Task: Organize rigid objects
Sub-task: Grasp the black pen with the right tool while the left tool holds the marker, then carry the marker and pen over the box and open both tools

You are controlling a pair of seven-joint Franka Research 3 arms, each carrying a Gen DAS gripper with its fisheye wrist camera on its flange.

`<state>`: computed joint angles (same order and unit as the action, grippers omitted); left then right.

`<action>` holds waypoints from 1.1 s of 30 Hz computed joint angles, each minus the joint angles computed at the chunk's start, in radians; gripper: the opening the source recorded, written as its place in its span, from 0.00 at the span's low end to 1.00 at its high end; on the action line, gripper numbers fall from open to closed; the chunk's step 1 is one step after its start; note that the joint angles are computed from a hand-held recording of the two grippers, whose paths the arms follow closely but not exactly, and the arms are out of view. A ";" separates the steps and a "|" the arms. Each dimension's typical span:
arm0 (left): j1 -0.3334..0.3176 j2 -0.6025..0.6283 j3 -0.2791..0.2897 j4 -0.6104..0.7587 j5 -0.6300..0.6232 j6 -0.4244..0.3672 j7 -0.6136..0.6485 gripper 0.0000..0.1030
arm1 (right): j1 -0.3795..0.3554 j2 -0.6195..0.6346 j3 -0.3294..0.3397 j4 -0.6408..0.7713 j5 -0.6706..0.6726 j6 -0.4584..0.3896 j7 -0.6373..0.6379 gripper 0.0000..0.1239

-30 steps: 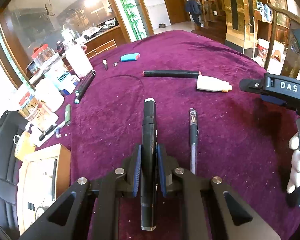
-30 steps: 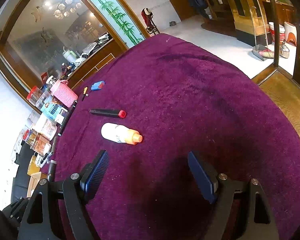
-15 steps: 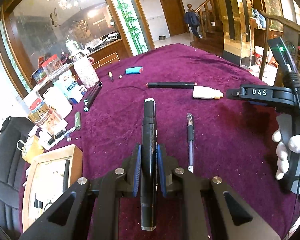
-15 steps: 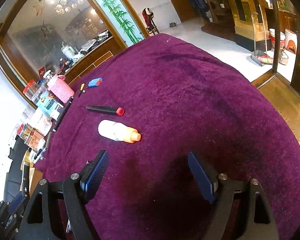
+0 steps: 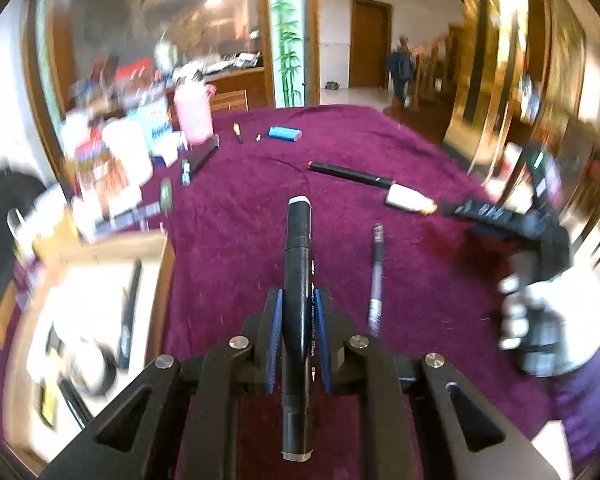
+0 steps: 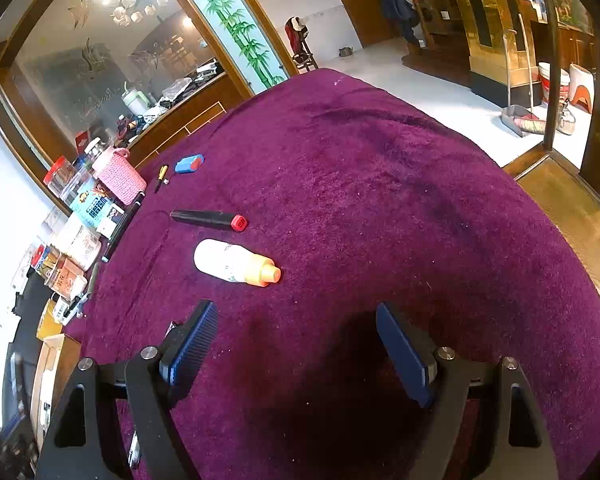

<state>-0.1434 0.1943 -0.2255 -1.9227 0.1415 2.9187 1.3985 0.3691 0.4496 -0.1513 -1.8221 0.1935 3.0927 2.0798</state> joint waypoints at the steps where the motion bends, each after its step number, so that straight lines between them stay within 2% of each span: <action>1: 0.041 -0.028 -0.036 -0.036 -0.086 0.017 0.057 0.15 | -0.002 0.000 0.002 0.002 -0.001 -0.004 -0.004 0.71; 2: 0.076 -0.065 -0.062 -0.079 -0.173 0.039 0.122 0.15 | -0.003 0.002 0.003 0.012 -0.009 -0.024 -0.013 0.72; 4: 0.093 -0.118 -0.070 -0.139 -0.286 0.072 0.211 0.15 | 0.066 0.004 -0.078 0.039 -0.075 -0.109 0.031 0.70; 5: 0.098 -0.149 -0.068 -0.176 -0.355 0.095 0.268 0.15 | 0.085 -0.004 -0.093 0.048 -0.129 -0.155 0.060 0.68; 8: 0.080 -0.190 -0.045 -0.225 -0.572 0.119 0.446 0.15 | 0.072 -0.040 -0.033 0.038 -0.160 -0.155 0.030 0.68; 11: 0.048 -0.196 -0.006 -0.232 -0.829 0.111 0.651 0.15 | 0.076 -0.017 0.014 0.113 -0.218 -0.236 0.004 0.68; 13: 0.032 -0.200 0.021 -0.230 -0.930 0.094 0.724 0.15 | 0.091 0.032 0.027 0.199 -0.253 -0.317 0.009 0.64; 16: 0.022 -0.214 0.052 -0.244 -1.021 0.091 0.803 0.15 | 0.111 0.105 0.025 0.306 -0.301 -0.417 0.043 0.47; 19: 0.014 -0.233 0.081 -0.264 -1.080 0.100 0.851 0.15 | 0.193 0.157 -0.048 0.383 -0.445 -0.499 0.149 0.40; 21: 0.012 -0.242 0.099 -0.274 -1.112 0.106 0.871 0.15 | 0.186 0.150 -0.034 0.370 -0.481 -0.485 0.162 0.19; 23: 0.011 -0.248 0.117 -0.279 -1.159 0.108 0.899 0.15 | 0.165 0.137 -0.007 0.355 -0.477 -0.470 0.159 0.08; 26: 0.020 -0.251 0.139 -0.279 -1.229 0.095 0.940 0.15 | 0.116 0.086 0.042 0.266 -0.418 -0.376 0.151 0.08; 29: 0.039 -0.245 0.147 -0.282 -1.232 0.095 0.928 0.15 | 0.071 0.043 0.096 0.182 -0.325 -0.261 0.114 0.08; 31: 0.059 -0.234 0.151 -0.282 -1.212 0.087 0.889 0.15 | 0.011 0.018 0.176 0.135 -0.212 -0.185 0.035 0.08; 33: 0.080 -0.229 0.150 -0.292 -1.154 0.085 0.815 0.15 | -0.035 0.009 0.249 0.122 -0.117 -0.147 -0.050 0.08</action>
